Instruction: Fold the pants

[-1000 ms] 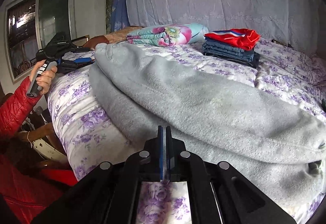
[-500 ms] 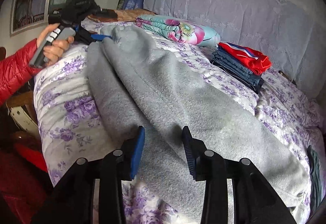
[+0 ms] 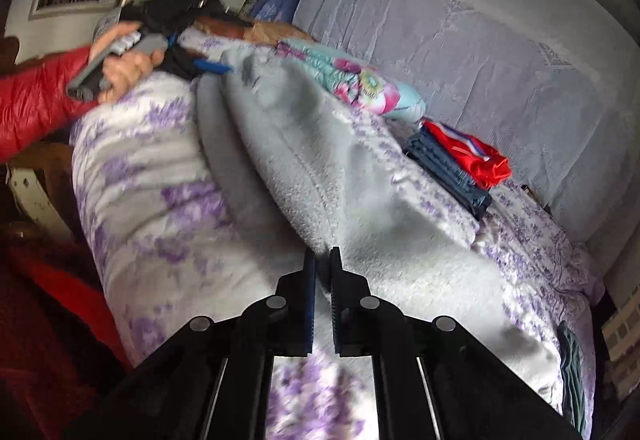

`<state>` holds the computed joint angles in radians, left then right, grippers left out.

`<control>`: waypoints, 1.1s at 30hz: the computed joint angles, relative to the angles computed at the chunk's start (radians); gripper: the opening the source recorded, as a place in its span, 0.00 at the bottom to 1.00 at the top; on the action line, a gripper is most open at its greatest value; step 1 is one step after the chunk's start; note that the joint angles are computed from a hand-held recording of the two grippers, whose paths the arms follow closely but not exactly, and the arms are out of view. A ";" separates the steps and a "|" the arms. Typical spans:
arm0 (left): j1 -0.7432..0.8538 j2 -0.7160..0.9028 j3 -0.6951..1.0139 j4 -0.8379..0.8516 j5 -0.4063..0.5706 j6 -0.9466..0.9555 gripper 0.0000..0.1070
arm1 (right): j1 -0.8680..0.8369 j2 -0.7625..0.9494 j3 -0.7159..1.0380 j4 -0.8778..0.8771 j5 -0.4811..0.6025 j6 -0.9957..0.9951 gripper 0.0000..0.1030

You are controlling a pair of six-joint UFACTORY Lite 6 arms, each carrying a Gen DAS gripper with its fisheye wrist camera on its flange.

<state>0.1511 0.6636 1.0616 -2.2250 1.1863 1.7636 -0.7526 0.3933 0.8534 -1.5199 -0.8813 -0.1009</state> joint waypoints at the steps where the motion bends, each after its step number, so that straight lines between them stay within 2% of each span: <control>1: -0.004 -0.040 -0.055 -0.032 -0.010 0.026 0.74 | -0.002 0.025 -0.023 0.067 -0.005 -0.102 0.07; 3: -0.033 -0.167 -0.177 -0.135 -0.086 0.101 0.77 | 0.001 0.035 -0.054 0.140 -0.026 -0.181 0.07; 5: -0.060 -0.263 -0.235 -0.144 -0.108 0.151 0.77 | 0.010 0.029 -0.056 0.147 -0.021 -0.149 0.08; 9: -0.162 -0.400 -0.210 -0.185 -0.263 0.212 0.87 | -0.001 0.043 -0.064 0.158 -0.046 -0.151 0.09; 11: -0.198 -0.359 -0.125 -0.159 -0.310 0.191 0.89 | -0.002 0.044 -0.070 0.169 -0.052 -0.154 0.09; 14: -0.248 -0.206 0.083 -0.085 -0.421 0.091 0.89 | -0.001 0.050 -0.064 0.167 -0.052 -0.135 0.09; 15: -0.266 -0.160 0.151 -0.042 -0.484 0.040 0.89 | -0.002 0.049 -0.065 0.165 -0.051 -0.130 0.09; 17: -0.300 -0.061 0.259 -0.001 -0.675 -0.018 0.87 | -0.004 0.052 -0.058 0.156 -0.052 -0.117 0.09; 18: -0.301 -0.021 0.266 -0.027 -0.720 0.004 0.71 | -0.005 0.055 -0.053 0.148 -0.052 -0.105 0.09; 19: -0.296 -0.018 0.231 -0.086 -0.723 0.068 0.59 | -0.007 0.058 -0.048 0.138 -0.053 -0.089 0.09; 20: -0.273 -0.055 0.155 -0.110 -0.685 0.101 0.41 | -0.008 0.064 -0.037 0.126 -0.053 -0.069 0.09; 22: -0.192 -0.116 -0.011 -0.102 -0.500 0.042 0.35 | -0.012 0.076 -0.022 0.104 -0.057 -0.034 0.09; 23: -0.137 -0.119 -0.071 -0.064 -0.395 0.008 0.23 | -0.013 0.081 -0.014 0.096 -0.059 -0.021 0.09; 24: -0.093 -0.103 -0.108 -0.038 -0.327 -0.013 0.02 | -0.012 0.086 -0.004 0.090 -0.060 -0.009 0.09; 26: -0.038 -0.132 -0.192 -0.032 -0.242 -0.045 0.01 | -0.013 0.089 -0.003 0.093 -0.064 -0.010 0.09; 28: -0.054 -0.243 -0.262 -0.067 -0.254 -0.019 0.29 | -0.012 0.086 -0.012 0.104 -0.065 -0.022 0.09; 29: -0.086 -0.301 -0.278 -0.109 -0.285 0.017 0.53 | -0.012 0.083 -0.018 0.108 -0.065 -0.025 0.09; 30: -0.129 -0.363 -0.289 -0.166 -0.322 0.066 0.67 | -0.011 0.084 -0.016 0.110 -0.064 -0.023 0.09; 33: -0.241 -0.385 -0.142 -0.167 -0.425 0.086 0.77 | -0.009 0.084 -0.016 0.112 -0.061 -0.021 0.09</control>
<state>-0.0898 0.2782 0.9192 -2.3917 0.7614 1.8498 -0.7617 0.4775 0.8370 -1.4079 -0.9421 -0.1218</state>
